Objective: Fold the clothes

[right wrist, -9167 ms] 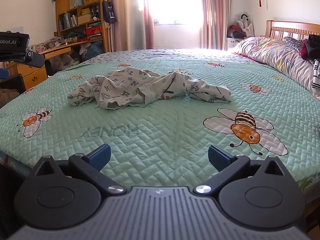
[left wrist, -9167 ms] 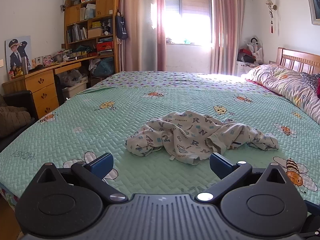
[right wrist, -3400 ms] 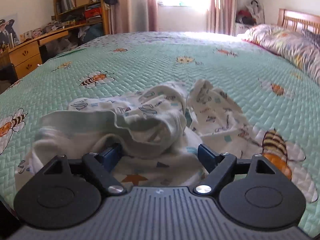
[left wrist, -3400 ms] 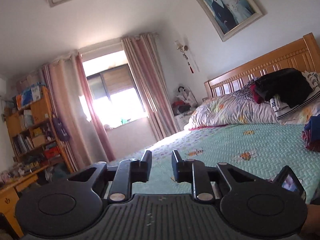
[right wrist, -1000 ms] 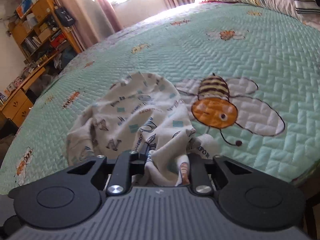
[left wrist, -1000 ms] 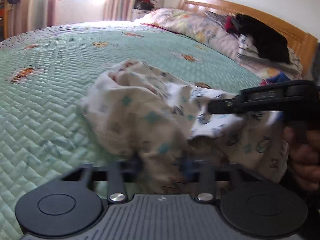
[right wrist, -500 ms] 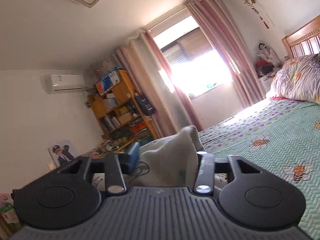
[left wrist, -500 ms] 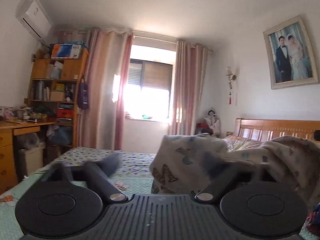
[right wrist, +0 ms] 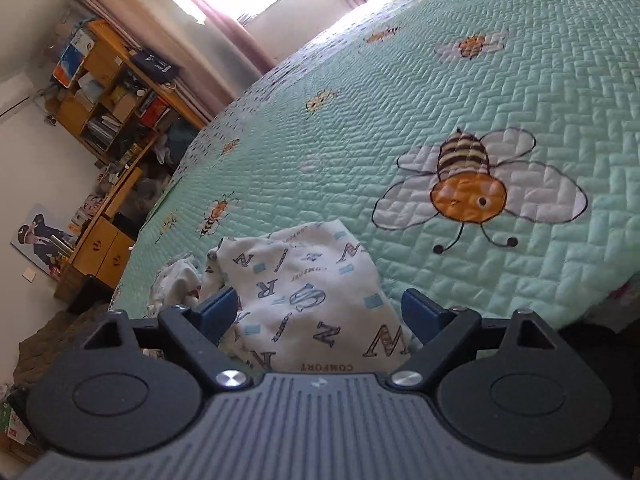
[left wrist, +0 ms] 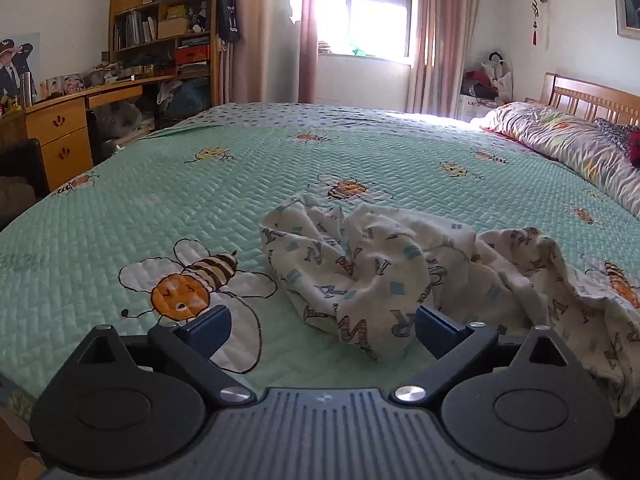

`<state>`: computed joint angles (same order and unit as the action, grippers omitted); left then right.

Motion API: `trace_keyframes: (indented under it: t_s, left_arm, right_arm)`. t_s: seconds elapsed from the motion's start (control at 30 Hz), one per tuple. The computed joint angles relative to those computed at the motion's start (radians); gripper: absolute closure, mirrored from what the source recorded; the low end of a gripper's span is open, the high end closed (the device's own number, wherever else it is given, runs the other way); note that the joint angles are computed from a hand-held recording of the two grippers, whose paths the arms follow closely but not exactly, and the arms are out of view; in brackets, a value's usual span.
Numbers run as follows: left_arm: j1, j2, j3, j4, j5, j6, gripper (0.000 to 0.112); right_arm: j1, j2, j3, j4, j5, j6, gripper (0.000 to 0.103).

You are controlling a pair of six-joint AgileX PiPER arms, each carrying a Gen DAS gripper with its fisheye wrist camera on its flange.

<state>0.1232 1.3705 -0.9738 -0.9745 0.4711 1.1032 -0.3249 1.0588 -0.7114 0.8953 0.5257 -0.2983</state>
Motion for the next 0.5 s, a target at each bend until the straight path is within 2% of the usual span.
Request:
trace_keyframes:
  t_s: [0.07,0.13,0.17,0.23,0.33,0.43,0.47,0.5]
  left_arm:
    - [-0.032,0.009,-0.027,-0.016,0.012,-0.005,0.010]
    - [-0.077,0.014,-0.038,-0.001,0.004,-0.028,0.010]
    - [-0.125,0.022,-0.042,0.040,-0.027,-0.077,0.010]
    - [-0.173,0.029,-0.040,0.081,-0.048,-0.118,0.010]
    - [-0.191,0.020,-0.020,0.089,-0.038,-0.112,0.010]
    - [-0.200,0.028,0.003,0.074,-0.046,-0.094,0.010]
    - [-0.202,0.028,0.008,0.075,-0.046,-0.097,0.010]
    - [-0.203,0.028,0.013,0.079,-0.045,-0.103,0.010]
  right_arm:
    - [0.037,0.020,-0.044,-0.042,-0.040,0.030,0.013]
    - [0.068,0.079,-0.092,-0.015,-0.069,-0.028,0.013]
    - [0.093,0.142,-0.126,0.001,-0.096,-0.069,0.013]
    - [0.126,0.271,-0.213,-0.049,-0.112,-0.048,0.013]
    - [0.126,0.472,-0.354,-0.082,-0.095,-0.021,0.013]
    - [0.103,0.668,-0.510,-0.021,0.048,-0.048,0.014]
    - [0.116,0.686,-0.525,-0.009,0.056,-0.071,0.017]
    - [0.136,0.692,-0.541,-0.013,0.061,-0.086,0.050]
